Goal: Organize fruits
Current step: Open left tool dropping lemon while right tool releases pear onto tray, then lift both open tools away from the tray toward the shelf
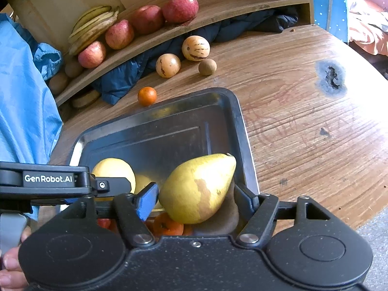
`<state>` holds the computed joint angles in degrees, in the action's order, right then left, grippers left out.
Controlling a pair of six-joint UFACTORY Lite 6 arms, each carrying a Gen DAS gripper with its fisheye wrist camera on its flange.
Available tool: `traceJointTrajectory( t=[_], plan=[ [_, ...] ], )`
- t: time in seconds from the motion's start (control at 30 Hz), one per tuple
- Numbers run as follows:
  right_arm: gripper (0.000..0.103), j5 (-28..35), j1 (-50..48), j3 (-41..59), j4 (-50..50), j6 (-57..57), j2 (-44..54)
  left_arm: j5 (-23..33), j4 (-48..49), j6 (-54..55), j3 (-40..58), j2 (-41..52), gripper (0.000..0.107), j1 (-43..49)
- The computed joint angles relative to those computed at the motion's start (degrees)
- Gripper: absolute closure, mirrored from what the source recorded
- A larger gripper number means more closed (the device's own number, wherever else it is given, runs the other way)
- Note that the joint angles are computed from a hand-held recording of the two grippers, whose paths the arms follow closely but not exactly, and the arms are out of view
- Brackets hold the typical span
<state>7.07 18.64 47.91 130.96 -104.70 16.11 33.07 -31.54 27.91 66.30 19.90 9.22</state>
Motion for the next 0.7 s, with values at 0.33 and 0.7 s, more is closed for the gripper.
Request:
traceJointTrajectory(
  t=[0.33,0.7],
  plan=[
    [0.018,-0.2,2.0,-4.4,11.2,-10.9,-5.6,-0.9,-1.2,2.7,-6.7,-7.7,0.03,2.6],
    [0.003,-2.1,4.6,-8.2,14.4,-14.6,-11.1,3.8,5.6,1.6,-11.7,-16.4,0.012,8.8]
  ],
)
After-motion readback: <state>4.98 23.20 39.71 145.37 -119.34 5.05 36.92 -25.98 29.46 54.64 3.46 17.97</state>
